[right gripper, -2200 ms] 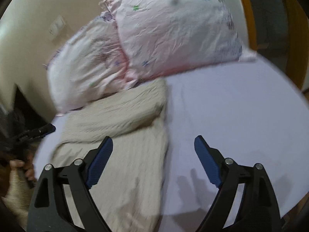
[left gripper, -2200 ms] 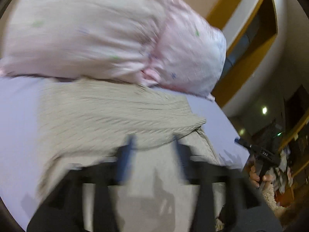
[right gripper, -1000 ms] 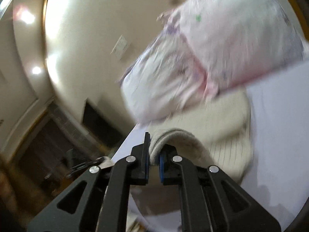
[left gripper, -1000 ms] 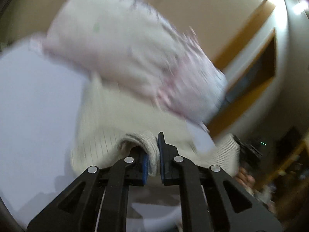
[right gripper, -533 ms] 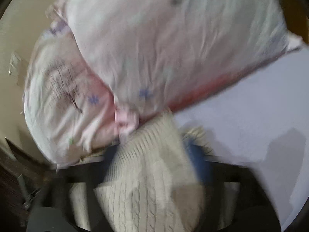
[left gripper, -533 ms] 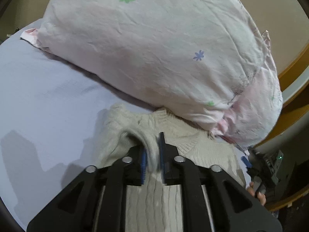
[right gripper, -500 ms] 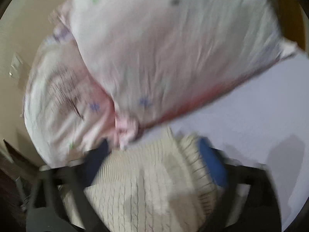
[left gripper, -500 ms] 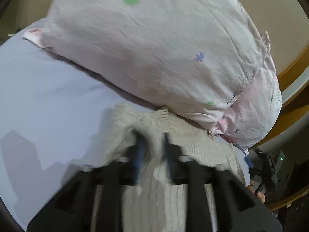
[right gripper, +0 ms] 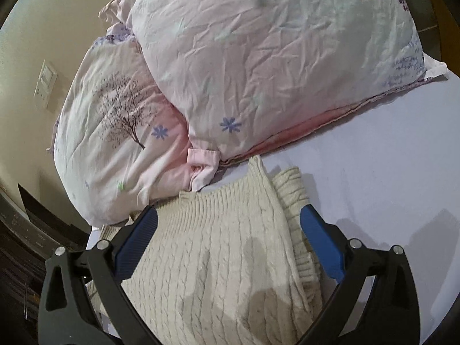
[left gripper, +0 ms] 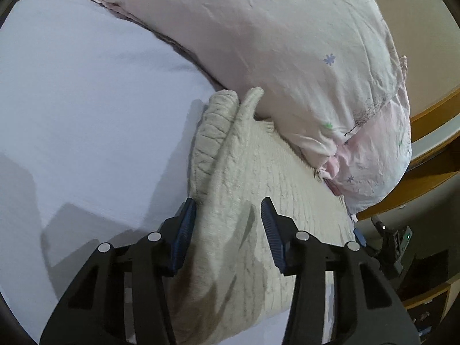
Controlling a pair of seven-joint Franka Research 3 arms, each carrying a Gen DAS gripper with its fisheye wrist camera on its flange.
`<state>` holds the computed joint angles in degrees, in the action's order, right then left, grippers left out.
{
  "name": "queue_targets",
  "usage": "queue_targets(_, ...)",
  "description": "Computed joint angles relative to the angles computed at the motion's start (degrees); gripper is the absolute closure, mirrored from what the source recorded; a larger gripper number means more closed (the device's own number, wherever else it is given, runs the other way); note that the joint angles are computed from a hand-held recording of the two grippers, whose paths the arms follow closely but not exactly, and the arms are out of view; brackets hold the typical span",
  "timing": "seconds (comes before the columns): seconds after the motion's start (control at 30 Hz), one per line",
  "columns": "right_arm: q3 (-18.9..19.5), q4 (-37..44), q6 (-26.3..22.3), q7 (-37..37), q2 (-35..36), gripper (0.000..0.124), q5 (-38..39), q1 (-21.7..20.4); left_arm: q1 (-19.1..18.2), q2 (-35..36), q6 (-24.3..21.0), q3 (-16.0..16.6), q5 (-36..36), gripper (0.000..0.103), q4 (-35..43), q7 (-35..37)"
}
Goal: Fold small clothes
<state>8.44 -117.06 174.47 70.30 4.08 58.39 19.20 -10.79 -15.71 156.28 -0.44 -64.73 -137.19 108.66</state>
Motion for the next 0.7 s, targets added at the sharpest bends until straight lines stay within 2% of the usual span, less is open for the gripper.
queue_targets(0.03, 0.0, -0.1, -0.4, -0.4, -0.3, 0.024, 0.4, -0.2, -0.1, 0.4, -1.6, 0.3, -0.5, 0.080, 0.2, -0.8)
queue_targets(0.17, -0.8, -2.2, -2.0, -8.6, -3.2, 0.024, 8.4, -0.8, -1.0, -0.6, -1.2, -0.4, -5.0, 0.085, 0.6, 0.7)
queue_targets(0.23, -1.8, -3.9, -1.8, -13.7, -5.5, 0.024, 13.9, -0.7, -2.6, -1.9, -1.3, -0.4, -11.0, 0.086, 2.3, 5.4)
queue_targets(0.3, -2.6, -5.1, -0.7, -15.1, -7.0, 0.024, 15.9, -0.1, -4.2, -1.6, -1.3, -1.5, -15.7, 0.086, 5.9, 10.3)
queue_targets(0.4, -4.2, -6.8, 1.6, -19.7, -9.8, 0.024, 21.8, 0.6, -6.3, 4.4, -7.6, -3.3, -25.4, 0.086, 15.2, 19.1)
queue_targets(0.43, -4.5, -7.3, 2.3, -19.5, -10.3, 0.024, 21.9, 0.7, -6.5, 7.6, -10.1, -4.4, -26.6, 0.086, 18.6, 20.2)
queue_targets(0.47, -3.7, -7.9, 5.8, -15.3, -10.0, 0.024, 18.7, 0.7, -6.8, 11.9, -12.5, -5.9, -25.8, 0.084, 23.0, 20.0)
queue_targets(0.53, -4.0, -9.6, 6.3, -9.0, -10.6, 0.024, 13.0, 0.3, -6.8, 20.7, -18.4, -8.6, -21.8, 0.077, 31.8, 16.1)
queue_targets(0.6, -4.9, -11.2, 3.5, -1.5, -10.9, 0.024, 5.7, -1.0, -5.6, 28.2, -26.2, -10.8, -21.3, 0.077, 39.0, 13.6)
queue_targets(0.63, -6.1, -11.5, 0.2, -0.1, -11.2, 0.024, 4.2, -1.4, -4.9, 29.4, -27.5, -11.9, -22.9, 0.077, 39.9, 13.5)
queue_targets(0.7, -7.4, -11.4, -2.8, -0.9, -11.3, 0.024, 4.4, -1.2, -3.1, 27.0, -26.3, -13.2, -25.5, 0.071, 37.4, 18.2)
